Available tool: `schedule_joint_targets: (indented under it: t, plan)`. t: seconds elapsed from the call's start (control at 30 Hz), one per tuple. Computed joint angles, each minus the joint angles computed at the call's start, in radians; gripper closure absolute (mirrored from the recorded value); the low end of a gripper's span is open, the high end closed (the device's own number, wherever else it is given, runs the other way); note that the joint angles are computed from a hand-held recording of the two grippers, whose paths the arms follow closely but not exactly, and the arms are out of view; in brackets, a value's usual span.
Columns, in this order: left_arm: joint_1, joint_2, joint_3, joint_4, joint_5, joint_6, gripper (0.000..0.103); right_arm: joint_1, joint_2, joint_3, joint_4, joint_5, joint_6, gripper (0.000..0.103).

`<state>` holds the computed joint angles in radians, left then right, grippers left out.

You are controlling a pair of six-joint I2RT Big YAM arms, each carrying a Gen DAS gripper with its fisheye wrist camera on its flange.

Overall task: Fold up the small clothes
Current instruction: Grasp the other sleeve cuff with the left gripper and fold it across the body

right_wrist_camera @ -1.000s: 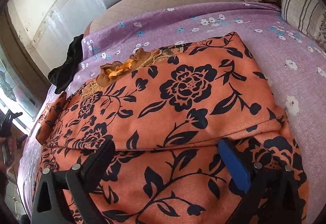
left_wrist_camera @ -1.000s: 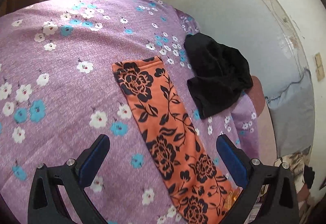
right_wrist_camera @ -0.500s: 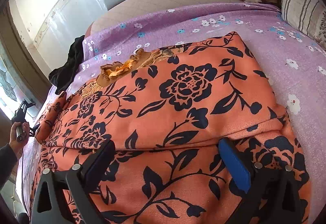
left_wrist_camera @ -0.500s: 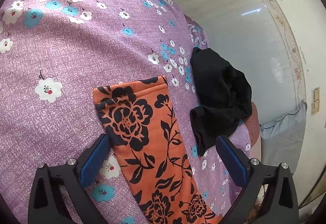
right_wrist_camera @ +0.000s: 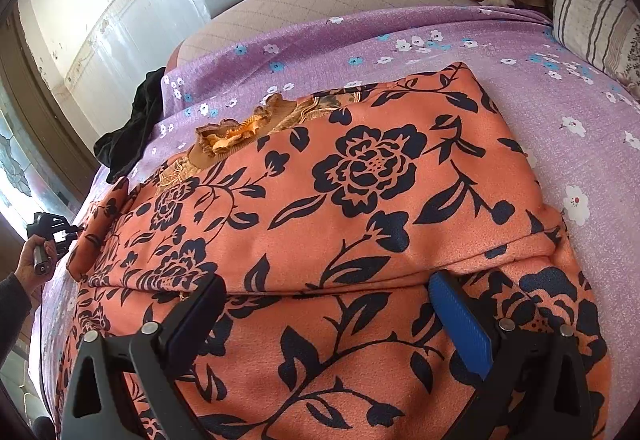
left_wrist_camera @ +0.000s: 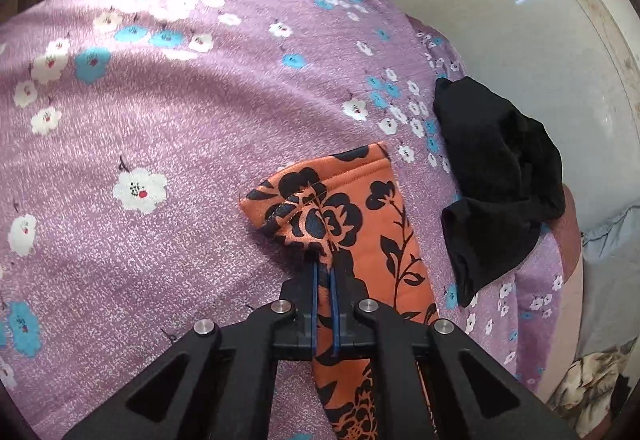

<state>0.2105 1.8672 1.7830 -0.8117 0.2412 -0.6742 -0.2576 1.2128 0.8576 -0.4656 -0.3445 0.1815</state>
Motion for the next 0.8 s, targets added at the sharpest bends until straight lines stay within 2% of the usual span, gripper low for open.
schedule_joint_targets:
  t: [0.1,0.2,0.27,0.37,0.43,0.53,0.57,0.6,0.63,0.67,0.7,0.73,0.8]
  plan:
    - [-0.07,-0.1,-0.038,0.06,-0.103,0.195,0.099,-0.001,0.002,0.0,0.003,-0.002,0.001,0.0]
    - [-0.179,-0.245,-0.1,0.151,-0.147,0.358,0.099,-0.002,0.001,-0.002,0.006,-0.004,0.002,0.0]
    - [-0.266,-0.328,-0.127,0.198,-0.13,0.414,0.099,-0.003,0.002,-0.003,0.011,-0.007,0.003,0.0]
    - [-0.42,-0.384,-0.114,0.206,-0.093,0.464,0.099,-0.005,0.002,-0.004,0.014,-0.013,0.006,0.0]
    - [-0.529,-0.394,-0.102,0.182,-0.066,0.467,0.099,-0.009,0.001,-0.006,0.017,-0.023,0.009,0.0]
    - [-0.694,-0.372,-0.1,0.151,-0.109,0.495,0.095,-0.016,0.0,-0.009,0.024,-0.04,0.016,0.0]
    - [-0.736,-0.338,-0.081,0.107,-0.102,0.526,0.09,-0.018,-0.001,-0.01,0.026,-0.046,0.018,0.0]
    - [-0.766,-0.298,-0.064,0.051,-0.099,0.559,0.07,-0.021,-0.001,-0.01,0.027,-0.053,0.021,0.0]
    - [-0.796,-0.267,-0.049,-0.025,-0.112,0.568,0.057,-0.025,-0.001,-0.01,0.029,-0.062,0.025,0.0]
    - [-0.814,-0.236,-0.041,-0.116,-0.121,0.575,0.046,-0.029,-0.002,-0.01,0.03,-0.073,0.029,0.0]
    - [-0.817,-0.217,-0.041,-0.181,-0.14,0.569,0.046,-0.033,-0.002,-0.011,0.032,-0.083,0.034,0.0]
    - [-0.813,-0.225,-0.07,-0.204,-0.163,0.543,0.046,-0.038,-0.002,-0.011,0.033,-0.094,0.038,0.0]
    - [-0.775,-0.283,-0.149,-0.182,-0.175,0.475,0.046,-0.045,-0.001,-0.011,0.038,-0.112,0.046,0.001]
